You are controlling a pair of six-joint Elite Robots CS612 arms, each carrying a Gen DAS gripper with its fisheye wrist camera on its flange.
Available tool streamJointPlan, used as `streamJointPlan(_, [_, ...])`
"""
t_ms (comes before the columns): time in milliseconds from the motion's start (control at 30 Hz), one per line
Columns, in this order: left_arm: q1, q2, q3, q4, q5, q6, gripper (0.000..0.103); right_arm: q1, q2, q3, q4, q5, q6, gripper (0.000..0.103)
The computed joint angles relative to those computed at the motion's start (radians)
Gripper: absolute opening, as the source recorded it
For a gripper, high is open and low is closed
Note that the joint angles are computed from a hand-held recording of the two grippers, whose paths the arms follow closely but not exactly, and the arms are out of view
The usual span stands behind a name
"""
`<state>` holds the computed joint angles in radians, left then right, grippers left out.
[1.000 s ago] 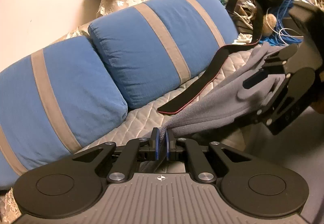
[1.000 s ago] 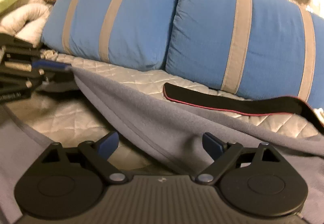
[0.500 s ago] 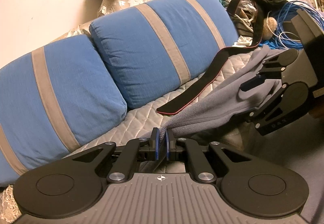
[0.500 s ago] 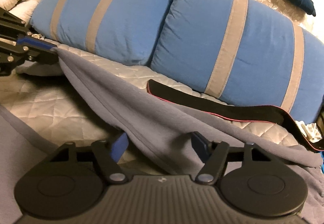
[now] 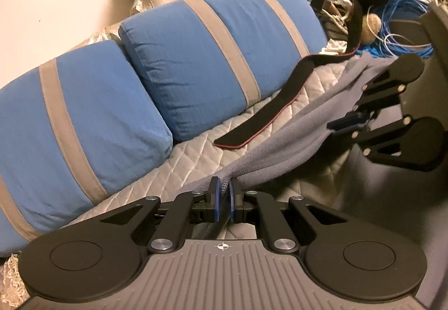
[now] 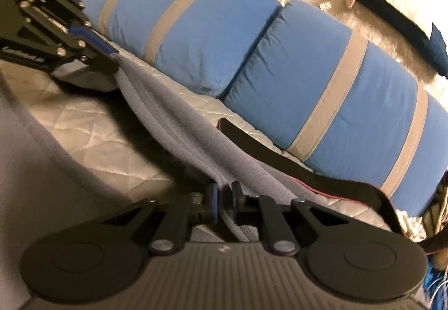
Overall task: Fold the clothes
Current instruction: 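Grasp the sweatpants fabric with the right gripper beside the left gripper, then open the left gripper while the right gripper keeps holding the fabric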
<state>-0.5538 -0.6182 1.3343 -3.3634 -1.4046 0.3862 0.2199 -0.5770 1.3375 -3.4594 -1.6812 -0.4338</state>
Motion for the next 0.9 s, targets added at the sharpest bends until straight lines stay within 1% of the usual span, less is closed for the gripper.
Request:
streamJointPlan(100, [0.0, -0.001, -0.001, 0.026, 0.003, 0.016, 0.008, 0.003, -0.003, 0.013, -0.029, -0.017, -0.032, 0.009])
streamJointPlan(200, [-0.003, -0.006, -0.002, 0.077, 0.016, 0.041, 0.009, 0.009, -0.004, 0.026, -0.058, -0.04, -0.076, 0.009])
streamJointPlan(233, [-0.004, -0.006, -0.003, 0.092, 0.023, 0.046, 0.012, 0.011, -0.003, 0.029, -0.061, -0.044, -0.088, 0.009])
streamJointPlan(267, [-0.005, -0.007, -0.004, 0.108, 0.031, 0.051, 0.016, 0.013, -0.002, 0.031, -0.065, -0.052, -0.099, 0.009])
streamJointPlan(333, [-0.008, -0.008, -0.005, 0.127, 0.05, 0.061, 0.035, 0.016, -0.001, 0.036, -0.069, -0.063, -0.115, 0.009])
streamJointPlan(367, [-0.009, -0.009, -0.004, 0.131, 0.057, 0.067, 0.036, 0.016, -0.002, 0.038, -0.07, -0.066, -0.12, 0.009])
streamJointPlan(533, [-0.001, -0.016, 0.004, 0.103, -0.053, 0.098, 0.036, 0.013, -0.006, 0.044, -0.071, -0.067, -0.104, 0.009])
streamJointPlan(633, [-0.01, -0.013, 0.001, 0.088, -0.085, 0.149, 0.036, 0.013, -0.008, 0.05, -0.08, -0.068, -0.108, 0.009])
streamJointPlan(767, [-0.022, -0.008, -0.009, 0.111, -0.106, 0.214, 0.036, 0.011, -0.009, 0.058, -0.094, -0.067, -0.115, 0.009])
streamJointPlan(900, [-0.027, -0.003, -0.02, 0.145, -0.105, 0.239, 0.036, 0.008, -0.012, 0.061, -0.094, -0.057, -0.11, 0.009])
